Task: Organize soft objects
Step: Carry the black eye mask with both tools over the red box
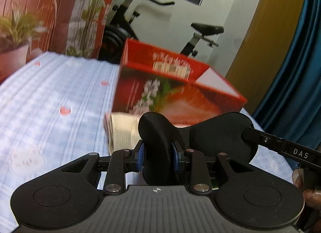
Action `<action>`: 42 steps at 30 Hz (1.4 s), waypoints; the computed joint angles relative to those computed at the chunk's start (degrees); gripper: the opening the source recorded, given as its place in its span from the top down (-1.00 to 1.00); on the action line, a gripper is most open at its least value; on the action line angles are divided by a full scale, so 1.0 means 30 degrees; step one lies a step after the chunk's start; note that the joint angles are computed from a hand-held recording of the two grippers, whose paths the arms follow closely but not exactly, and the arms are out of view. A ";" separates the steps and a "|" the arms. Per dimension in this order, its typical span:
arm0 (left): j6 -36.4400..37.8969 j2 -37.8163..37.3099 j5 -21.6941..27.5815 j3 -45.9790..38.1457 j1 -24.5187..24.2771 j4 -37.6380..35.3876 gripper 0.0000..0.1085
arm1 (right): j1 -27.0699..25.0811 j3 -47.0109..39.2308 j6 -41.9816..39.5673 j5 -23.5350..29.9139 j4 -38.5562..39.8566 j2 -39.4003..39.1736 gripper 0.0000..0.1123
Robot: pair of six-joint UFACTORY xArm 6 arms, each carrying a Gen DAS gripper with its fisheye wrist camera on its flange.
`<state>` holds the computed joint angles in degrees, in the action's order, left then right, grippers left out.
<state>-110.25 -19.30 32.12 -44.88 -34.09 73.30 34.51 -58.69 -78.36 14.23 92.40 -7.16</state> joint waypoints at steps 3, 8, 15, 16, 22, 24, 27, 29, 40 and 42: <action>0.0774 -0.0105 -0.0154 -0.0568 0.0310 0.0006 0.45 | -0.0161 -0.0607 -0.0249 0.0370 0.0248 0.0023 0.78; 0.2001 0.0093 -0.0288 -0.1910 0.0823 0.0151 0.45 | -0.0478 -0.1817 0.0114 0.0898 -0.0150 0.0344 0.78; 0.4042 0.1087 -0.0386 -0.4092 0.1476 0.0162 0.45 | -0.1055 -0.4431 0.1004 0.1456 -0.1098 0.1634 0.79; 0.4422 0.1293 -0.0487 -0.4411 0.1604 0.0105 0.45 | -0.1136 -0.4883 0.1304 0.1518 -0.1424 0.1915 0.79; 0.6595 0.2980 -0.1608 -0.6556 0.2850 -0.1315 0.45 | -0.1632 -0.7882 0.3631 0.1710 -0.4008 0.4007 0.79; 0.7503 0.3591 -0.1679 -0.7294 0.3113 -0.1864 0.45 | -0.1754 -0.8950 0.4768 0.1789 -0.5273 0.4817 0.79; 0.8756 0.4539 -0.1811 -0.8424 0.3507 -0.2640 0.45 | -0.2035 -1.0804 0.6702 0.2069 -0.7177 0.6251 0.79; 0.9414 0.5126 -0.2026 -0.9065 0.3750 -0.3147 0.45 | -0.2155 -1.1893 0.7565 0.2160 -0.8159 0.7122 0.79; 1.5337 0.8966 -0.1357 -1.2764 0.4362 -0.8601 0.45 | -0.2779 -1.7390 1.2488 0.3257 -1.3935 1.1778 0.79; 1.6313 0.9350 -0.1316 -1.2991 0.4519 -0.9786 0.45 | -0.2808 -1.8247 1.3493 0.3670 -1.5121 1.2538 0.79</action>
